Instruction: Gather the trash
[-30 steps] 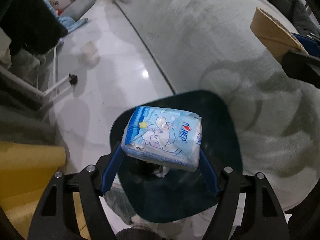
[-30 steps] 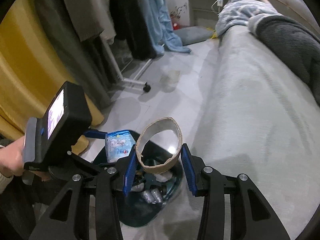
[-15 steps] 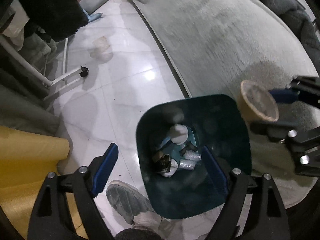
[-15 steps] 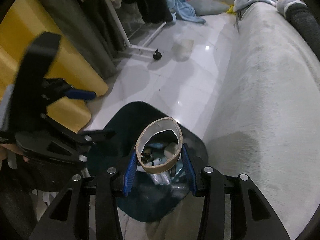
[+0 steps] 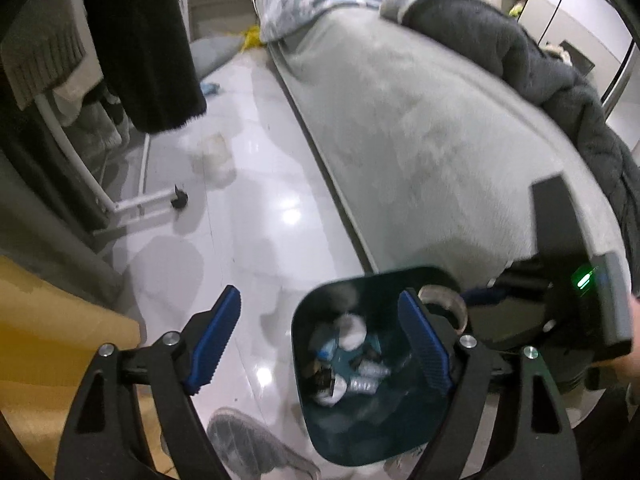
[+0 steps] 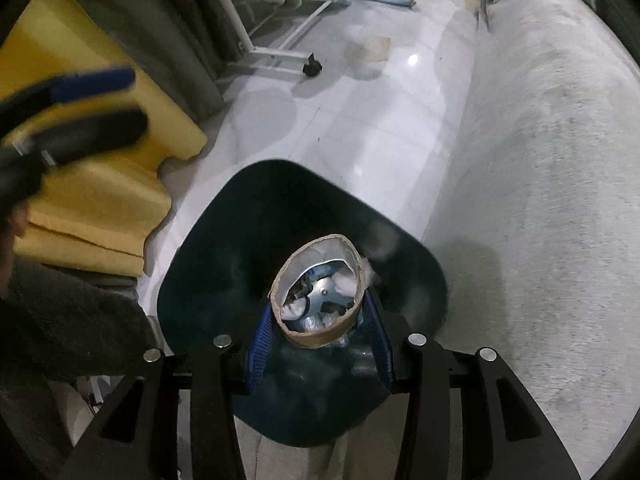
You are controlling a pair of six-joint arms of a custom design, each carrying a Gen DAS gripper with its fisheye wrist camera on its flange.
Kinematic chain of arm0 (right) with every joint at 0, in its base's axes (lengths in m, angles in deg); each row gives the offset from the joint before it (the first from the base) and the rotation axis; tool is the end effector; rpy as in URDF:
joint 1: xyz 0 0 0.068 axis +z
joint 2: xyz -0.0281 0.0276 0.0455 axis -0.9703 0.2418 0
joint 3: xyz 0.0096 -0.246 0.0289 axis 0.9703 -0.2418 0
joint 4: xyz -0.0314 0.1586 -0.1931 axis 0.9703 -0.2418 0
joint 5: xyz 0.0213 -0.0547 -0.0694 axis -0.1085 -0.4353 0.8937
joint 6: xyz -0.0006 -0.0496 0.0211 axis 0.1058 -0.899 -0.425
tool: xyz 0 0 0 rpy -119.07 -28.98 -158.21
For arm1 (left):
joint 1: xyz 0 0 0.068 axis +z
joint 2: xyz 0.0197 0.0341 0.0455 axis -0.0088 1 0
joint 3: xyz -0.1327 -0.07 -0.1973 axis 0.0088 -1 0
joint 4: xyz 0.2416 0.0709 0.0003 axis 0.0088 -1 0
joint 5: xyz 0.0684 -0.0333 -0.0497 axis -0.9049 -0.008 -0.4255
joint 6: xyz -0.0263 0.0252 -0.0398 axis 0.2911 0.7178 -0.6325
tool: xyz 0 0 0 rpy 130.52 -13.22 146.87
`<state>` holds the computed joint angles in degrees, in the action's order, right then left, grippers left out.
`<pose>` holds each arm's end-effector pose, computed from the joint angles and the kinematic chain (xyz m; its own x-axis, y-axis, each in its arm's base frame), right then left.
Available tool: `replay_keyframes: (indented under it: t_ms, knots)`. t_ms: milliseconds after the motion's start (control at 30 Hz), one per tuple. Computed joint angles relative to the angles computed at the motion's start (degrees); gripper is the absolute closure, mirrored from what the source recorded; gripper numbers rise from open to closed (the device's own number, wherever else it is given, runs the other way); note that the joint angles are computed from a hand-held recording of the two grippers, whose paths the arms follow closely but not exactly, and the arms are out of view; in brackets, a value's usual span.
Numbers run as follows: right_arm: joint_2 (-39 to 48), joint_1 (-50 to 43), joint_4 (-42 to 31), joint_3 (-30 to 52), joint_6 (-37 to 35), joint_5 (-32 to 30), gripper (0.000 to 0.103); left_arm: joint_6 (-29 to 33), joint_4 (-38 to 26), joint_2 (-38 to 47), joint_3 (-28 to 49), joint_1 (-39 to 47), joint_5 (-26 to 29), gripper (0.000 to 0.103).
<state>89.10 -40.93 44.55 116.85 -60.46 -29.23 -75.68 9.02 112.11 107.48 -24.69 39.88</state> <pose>0.2266 0.1671 0.1399 -0.6691 -0.7185 -0.1898 -0.7429 0.6535 0.1450 0.1682 -0.0717 0.1969 -0.8721 -0.0725 -0.4839 -0.0098 0.9914 -0.1308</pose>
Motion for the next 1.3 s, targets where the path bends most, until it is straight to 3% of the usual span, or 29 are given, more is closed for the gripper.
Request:
replay_keyframes:
  t_ms: [167, 267, 333, 600, 800, 1000, 1167, 1300]
  knots:
    - [-0.46, 0.95, -0.28, -0.92, -0.25, 0.76, 0.058, -0.18, -0.12, -3.11, 2.41, -2.96, -4.55, 0.021]
    - [-0.33, 1.19, -0.39, -0.98, -0.53, 1.00, 0.047, -1.24, 0.73, -4.88, 3.87, -4.61, -6.45, 0.021]
    - [-1.40, 1.13, -0.75, -1.39, -0.62, 0.96, 0.046, -2.87, 0.97, -5.88, 5.25, -6.72, -9.07, 0.021]
    - [-16.54, -4.87, -2.21, -4.32, 0.75, -1.92, 0.046, -6.34, 4.02, -5.25, 11.02, -18.09, -22.26, 0.020]
    - [-32.69, -11.74, -3.49, -8.99, 0.52, -3.03, 0.040, -8.99, 2.80, -1.25, 14.78, -30.37, -35.77, 0.015]
    - [-49.59, -27.44, -8.47, -11.15, -4.21, -8.23, 0.031, -14.00, -0.65, 5.56, 20.04, -41.38, -46.61, 0.008]
    - [-56.13, -50.17, -13.73, -8.54, -12.85, -20.25, 0.022, -25.52, -8.10, 10.81, 24.77, -48.80, -50.10, 0.006]
    - [-56.71, -71.13, -22.09, -5.86, -26.33, -33.03, 0.014, -33.40, -13.26, 14.45, 28.10, -53.93, -53.65, 0.004]
